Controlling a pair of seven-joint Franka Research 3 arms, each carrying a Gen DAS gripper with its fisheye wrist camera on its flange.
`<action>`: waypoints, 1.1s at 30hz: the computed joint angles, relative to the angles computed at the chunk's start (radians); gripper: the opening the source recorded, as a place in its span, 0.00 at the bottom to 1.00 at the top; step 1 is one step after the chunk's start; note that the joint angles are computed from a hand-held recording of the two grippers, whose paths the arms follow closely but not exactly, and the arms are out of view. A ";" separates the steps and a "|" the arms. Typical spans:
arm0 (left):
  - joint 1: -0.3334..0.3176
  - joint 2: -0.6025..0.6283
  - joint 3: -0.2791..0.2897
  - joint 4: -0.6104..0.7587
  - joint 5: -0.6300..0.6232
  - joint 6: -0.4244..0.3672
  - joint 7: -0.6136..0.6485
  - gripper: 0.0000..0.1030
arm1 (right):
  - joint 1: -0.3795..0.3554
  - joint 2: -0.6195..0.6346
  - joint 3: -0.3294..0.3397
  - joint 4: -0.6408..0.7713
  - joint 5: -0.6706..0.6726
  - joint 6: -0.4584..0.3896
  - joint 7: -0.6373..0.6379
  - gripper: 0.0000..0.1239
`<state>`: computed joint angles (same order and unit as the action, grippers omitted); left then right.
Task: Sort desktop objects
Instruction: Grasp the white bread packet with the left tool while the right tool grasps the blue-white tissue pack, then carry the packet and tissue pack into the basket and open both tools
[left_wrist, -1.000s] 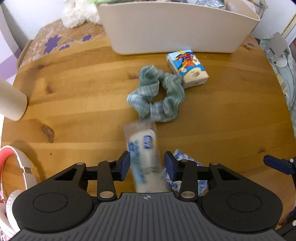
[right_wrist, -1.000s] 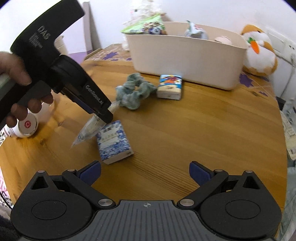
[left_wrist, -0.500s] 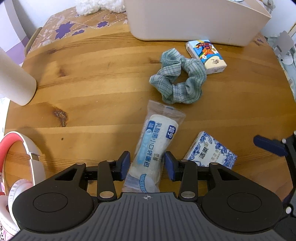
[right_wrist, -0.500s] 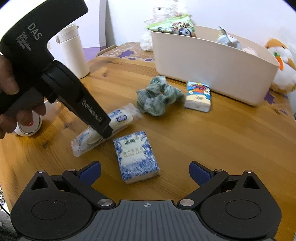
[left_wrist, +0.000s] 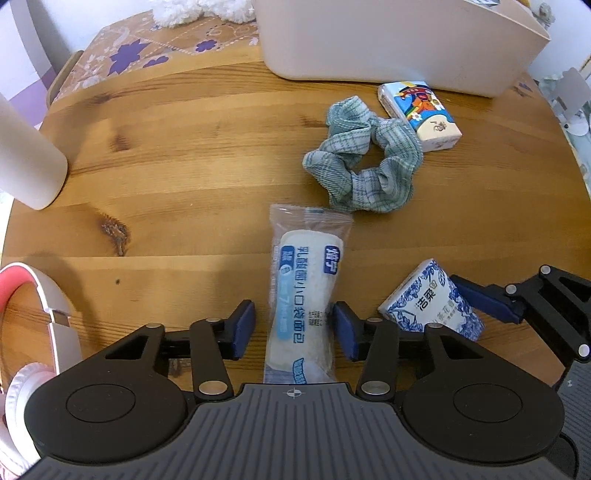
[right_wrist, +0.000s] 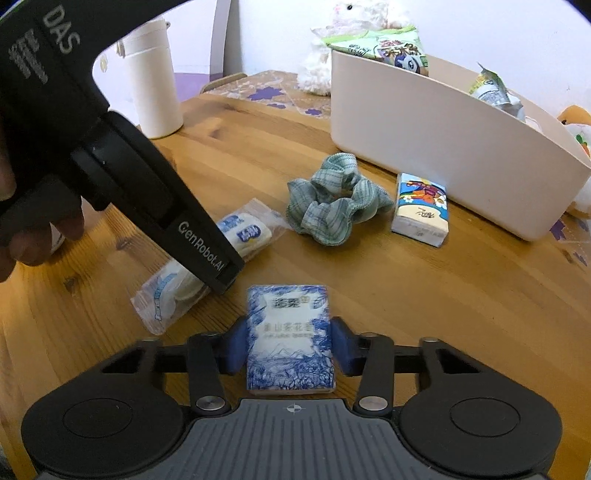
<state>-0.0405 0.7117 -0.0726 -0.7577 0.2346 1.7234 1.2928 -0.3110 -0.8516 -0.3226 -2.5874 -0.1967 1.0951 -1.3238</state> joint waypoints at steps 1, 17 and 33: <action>0.002 -0.004 -0.003 -0.006 0.000 0.005 0.012 0.35 | -0.001 0.003 0.000 0.001 0.000 -0.001 0.001 0.37; 0.040 -0.143 -0.018 -0.231 -0.028 0.131 0.047 0.27 | 0.024 0.105 0.034 0.086 0.054 -0.011 0.100 0.34; 0.069 -0.226 -0.038 -0.289 -0.071 0.229 0.165 0.26 | 0.067 0.221 0.044 0.245 0.270 -0.125 0.239 0.34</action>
